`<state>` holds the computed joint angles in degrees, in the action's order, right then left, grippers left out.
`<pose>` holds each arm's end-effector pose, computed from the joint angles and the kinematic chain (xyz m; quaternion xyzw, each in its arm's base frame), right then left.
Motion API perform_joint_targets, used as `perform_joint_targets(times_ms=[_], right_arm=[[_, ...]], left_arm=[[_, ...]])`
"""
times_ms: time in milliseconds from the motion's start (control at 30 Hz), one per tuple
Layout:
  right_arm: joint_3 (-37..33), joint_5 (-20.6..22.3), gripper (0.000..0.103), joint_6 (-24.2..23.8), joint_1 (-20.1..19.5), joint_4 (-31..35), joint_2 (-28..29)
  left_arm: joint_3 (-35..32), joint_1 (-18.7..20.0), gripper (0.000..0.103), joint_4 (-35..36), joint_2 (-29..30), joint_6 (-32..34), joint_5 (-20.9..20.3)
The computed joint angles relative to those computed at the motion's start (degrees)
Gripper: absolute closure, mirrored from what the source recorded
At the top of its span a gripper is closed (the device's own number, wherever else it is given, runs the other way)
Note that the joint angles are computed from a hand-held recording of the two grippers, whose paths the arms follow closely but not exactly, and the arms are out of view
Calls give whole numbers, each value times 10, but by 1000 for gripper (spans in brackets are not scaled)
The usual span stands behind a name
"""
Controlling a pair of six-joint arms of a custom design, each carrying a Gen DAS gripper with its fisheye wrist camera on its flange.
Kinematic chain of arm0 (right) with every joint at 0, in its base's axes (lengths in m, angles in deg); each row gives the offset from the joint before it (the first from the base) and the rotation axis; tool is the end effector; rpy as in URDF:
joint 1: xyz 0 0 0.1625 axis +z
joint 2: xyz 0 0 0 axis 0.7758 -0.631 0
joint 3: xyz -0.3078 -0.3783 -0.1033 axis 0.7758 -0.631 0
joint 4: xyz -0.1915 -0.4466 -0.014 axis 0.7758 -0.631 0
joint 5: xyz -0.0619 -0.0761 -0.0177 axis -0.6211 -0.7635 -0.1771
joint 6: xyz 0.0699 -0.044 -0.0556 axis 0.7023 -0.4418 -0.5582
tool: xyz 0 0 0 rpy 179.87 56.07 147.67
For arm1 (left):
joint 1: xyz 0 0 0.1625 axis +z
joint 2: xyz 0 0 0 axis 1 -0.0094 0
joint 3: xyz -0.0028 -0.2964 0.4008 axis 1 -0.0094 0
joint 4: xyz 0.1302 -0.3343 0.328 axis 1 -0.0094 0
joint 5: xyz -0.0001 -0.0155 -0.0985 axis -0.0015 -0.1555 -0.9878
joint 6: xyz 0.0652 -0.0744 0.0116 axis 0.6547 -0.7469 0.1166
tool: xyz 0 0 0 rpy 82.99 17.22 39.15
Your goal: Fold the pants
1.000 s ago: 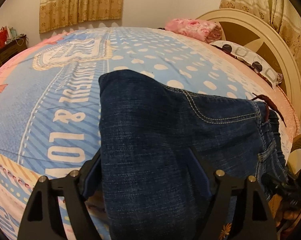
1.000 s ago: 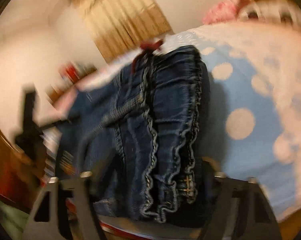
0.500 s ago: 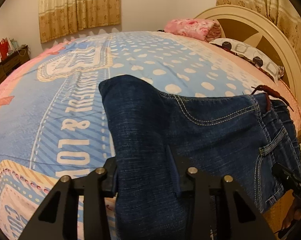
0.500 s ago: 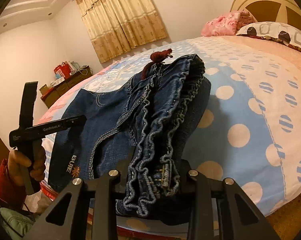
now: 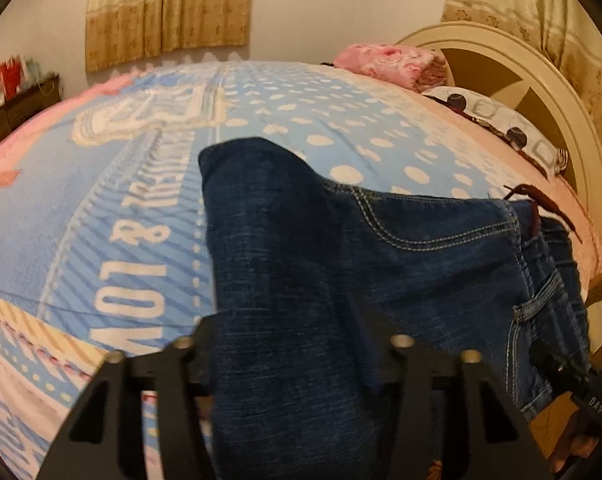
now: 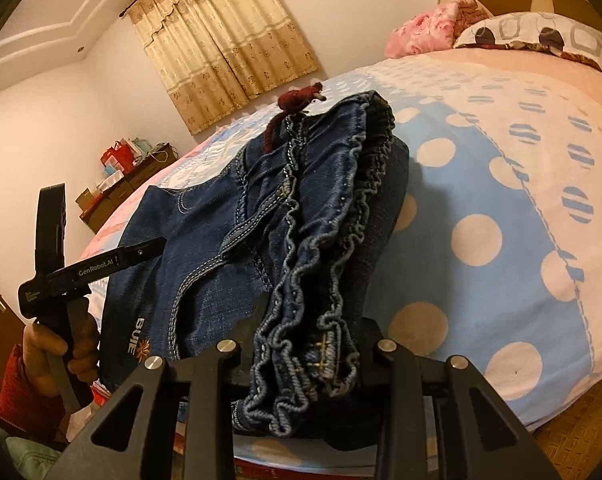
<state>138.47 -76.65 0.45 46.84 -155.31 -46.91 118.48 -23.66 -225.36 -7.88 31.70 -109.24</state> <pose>0.1655 -0.4981 0.0064 0.0669 -0.8789 0.4367 0.1798 -0.0632 -0.5852 0.1561 0.2827 0.8847 -0.2886 0.2327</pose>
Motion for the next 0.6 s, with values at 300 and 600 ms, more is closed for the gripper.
perform_joint_targets(times_ms=[300,600], right_arm=[[12,8,73,-4,35,15,-35],[-17,33,73,-24,68,66,-61]], left_arm=[[3,8,86,39,-41,-26,-71],[-10,16,86,74,-76,-49,-113]])
